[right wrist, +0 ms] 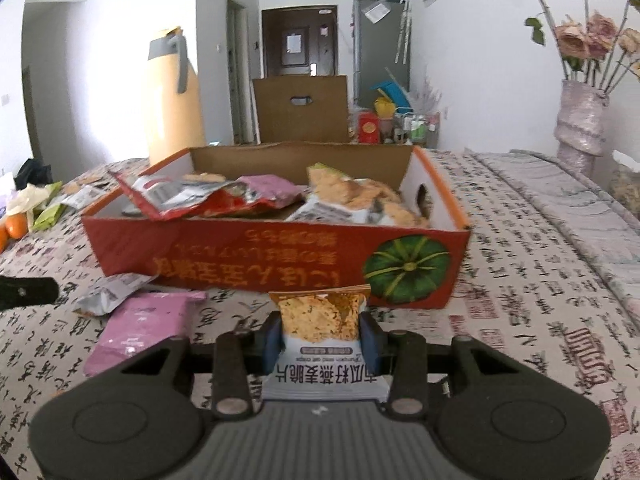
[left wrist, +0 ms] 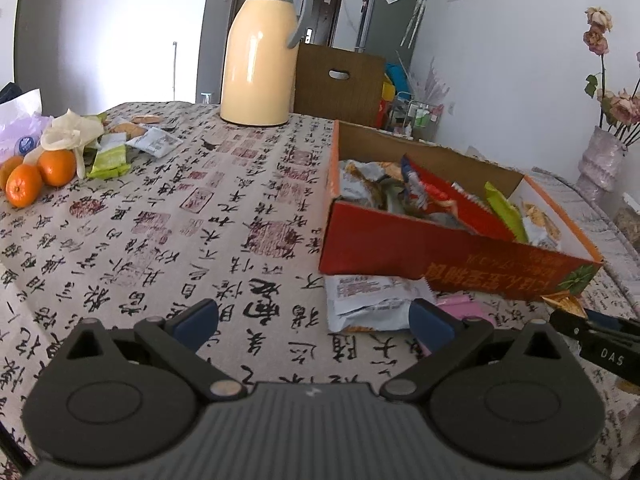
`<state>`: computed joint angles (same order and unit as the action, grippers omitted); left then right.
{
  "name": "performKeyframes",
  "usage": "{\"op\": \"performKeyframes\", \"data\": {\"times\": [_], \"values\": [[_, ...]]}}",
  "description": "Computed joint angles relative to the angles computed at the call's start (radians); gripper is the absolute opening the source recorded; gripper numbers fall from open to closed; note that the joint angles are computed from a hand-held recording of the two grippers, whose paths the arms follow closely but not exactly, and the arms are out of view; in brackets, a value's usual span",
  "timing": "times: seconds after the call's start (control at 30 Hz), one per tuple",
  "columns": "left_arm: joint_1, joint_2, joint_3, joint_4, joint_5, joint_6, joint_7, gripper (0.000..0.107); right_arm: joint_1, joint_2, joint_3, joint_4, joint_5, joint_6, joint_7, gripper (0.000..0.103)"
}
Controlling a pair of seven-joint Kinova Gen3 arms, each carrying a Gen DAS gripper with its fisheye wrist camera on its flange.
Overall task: Organize snacks
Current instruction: 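Grasp a cookie packet with the right tool while the left tool reaches toward a white packet, then grasp the white packet with the left tool while the right tool holds the cookie packet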
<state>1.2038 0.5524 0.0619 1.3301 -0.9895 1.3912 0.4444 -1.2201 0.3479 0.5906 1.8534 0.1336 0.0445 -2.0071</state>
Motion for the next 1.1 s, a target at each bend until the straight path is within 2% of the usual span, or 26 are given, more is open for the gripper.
{"op": "performKeyframes", "data": {"times": [0.2, 0.37, 0.67, 0.83, 0.97, 1.03, 1.1], "values": [[-0.014, 0.004, -0.005, -0.058, 0.01, 0.023, -0.054, 0.103, -0.046, 0.009, 0.086, 0.027, -0.047, -0.038, 0.017, 0.039], [-0.069, -0.001, -0.002, -0.089, 0.071, -0.023, -0.115, 0.103, -0.015, 0.017, 0.071, 0.041, -0.115, -0.07, 0.063, 0.039], [-0.132, 0.041, -0.024, -0.169, 0.184, -0.089, -0.234, 0.103, 0.078, 0.011, -0.028, 0.062, -0.223, -0.123, 0.149, 0.039], [-0.146, 0.089, -0.046, -0.248, 0.243, -0.076, -0.317, 0.103, 0.143, -0.005, -0.1, 0.074, -0.269, -0.146, 0.197, 0.039], [-0.144, 0.107, -0.065, -0.269, 0.276, -0.075, -0.349, 0.103, 0.185, -0.012, -0.149, 0.078, -0.303, -0.155, 0.24, 0.039], [-0.143, 0.097, -0.073, -0.248, 0.284, -0.102, -0.34, 0.098, 0.194, -0.015, -0.161, 0.08, -0.324, -0.161, 0.263, 0.039], [-0.147, 0.083, -0.073, -0.224, 0.291, -0.133, -0.335, 0.079, 0.2, -0.017, -0.171, 0.082, -0.347, -0.164, 0.287, 0.039]]}}
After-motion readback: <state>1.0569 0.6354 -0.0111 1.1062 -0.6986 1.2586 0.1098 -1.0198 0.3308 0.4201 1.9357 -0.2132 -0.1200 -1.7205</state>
